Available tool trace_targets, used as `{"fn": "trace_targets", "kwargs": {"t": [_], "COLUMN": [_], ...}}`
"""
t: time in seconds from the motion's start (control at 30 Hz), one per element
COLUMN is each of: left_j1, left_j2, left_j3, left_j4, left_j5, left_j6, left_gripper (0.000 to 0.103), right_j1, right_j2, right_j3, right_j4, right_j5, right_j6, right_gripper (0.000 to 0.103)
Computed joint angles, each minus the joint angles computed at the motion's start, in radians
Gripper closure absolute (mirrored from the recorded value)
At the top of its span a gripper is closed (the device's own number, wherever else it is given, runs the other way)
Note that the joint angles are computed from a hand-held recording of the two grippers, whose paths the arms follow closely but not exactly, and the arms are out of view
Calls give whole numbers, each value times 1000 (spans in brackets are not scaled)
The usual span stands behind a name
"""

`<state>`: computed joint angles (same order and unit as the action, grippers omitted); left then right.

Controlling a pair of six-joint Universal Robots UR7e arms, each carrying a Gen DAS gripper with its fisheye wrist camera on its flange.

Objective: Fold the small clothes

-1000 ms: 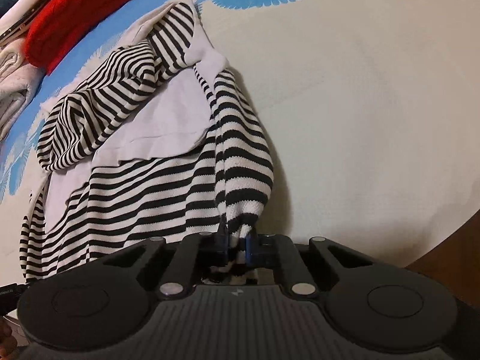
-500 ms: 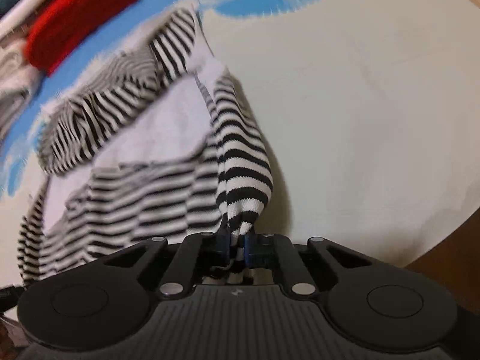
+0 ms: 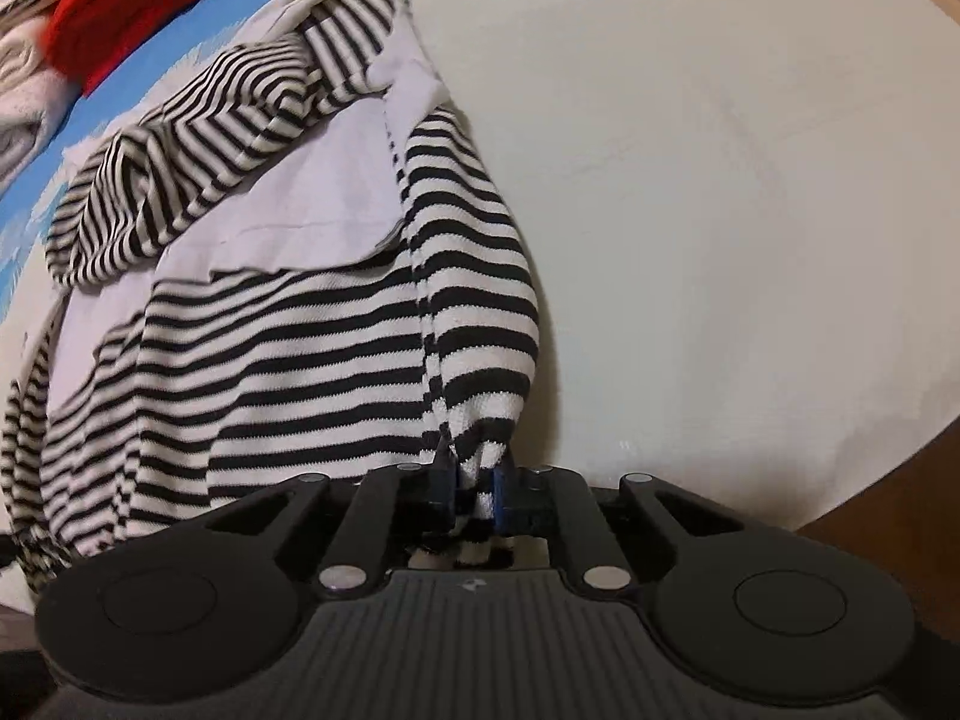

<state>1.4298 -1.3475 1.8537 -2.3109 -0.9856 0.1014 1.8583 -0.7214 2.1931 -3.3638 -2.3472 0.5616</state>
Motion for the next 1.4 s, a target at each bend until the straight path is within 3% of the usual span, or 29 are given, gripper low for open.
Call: {"fn": "trace_targets", "kwargs": {"t": [0.27, 0.37, 0.43, 0.57, 0.7, 0.9, 1.1, 1.17, 1.23, 1.4], "left_j1": [-4, -9, -27, -68, -90, -119, -149, -141, -120, -44], "left_j2": [0, -11, -28, -71, -123, -255, -380, -378, -335, -112], "left_j3": [8, 26, 57, 98, 95, 81, 3, -22, -47, -176], "left_j4": [-11, -45, -96, -159, -167, -38, 204, 232, 222, 141], "left_j5": [10, -2, 13, 4, -49, -168, -288, -314, -330, -343], "left_j6": [17, 53, 106, 220, 248, 247, 171, 165, 156, 113], "left_gripper": [70, 91, 92, 93, 94, 94, 94, 94, 94, 94], "right_j1": [-2, 0, 3, 38, 80, 135, 250, 289, 285, 140], "right_j2": [2, 5, 4, -4, -50, -146, -324, -359, -377, -335], "right_j3": [6, 2, 6, 23, 62, 146, 266, 275, 277, 211], "right_j4": [-39, -30, -46, -154, -314, -411, -355, -336, -334, -356], "right_j5": [-5, -11, -7, -17, -6, 33, 77, 62, 80, 170], "right_j6": [-11, -19, -27, -109, -214, -250, -136, -135, -141, -225], "right_gripper": [92, 92, 94, 97, 97, 98, 98, 98, 98, 98]}}
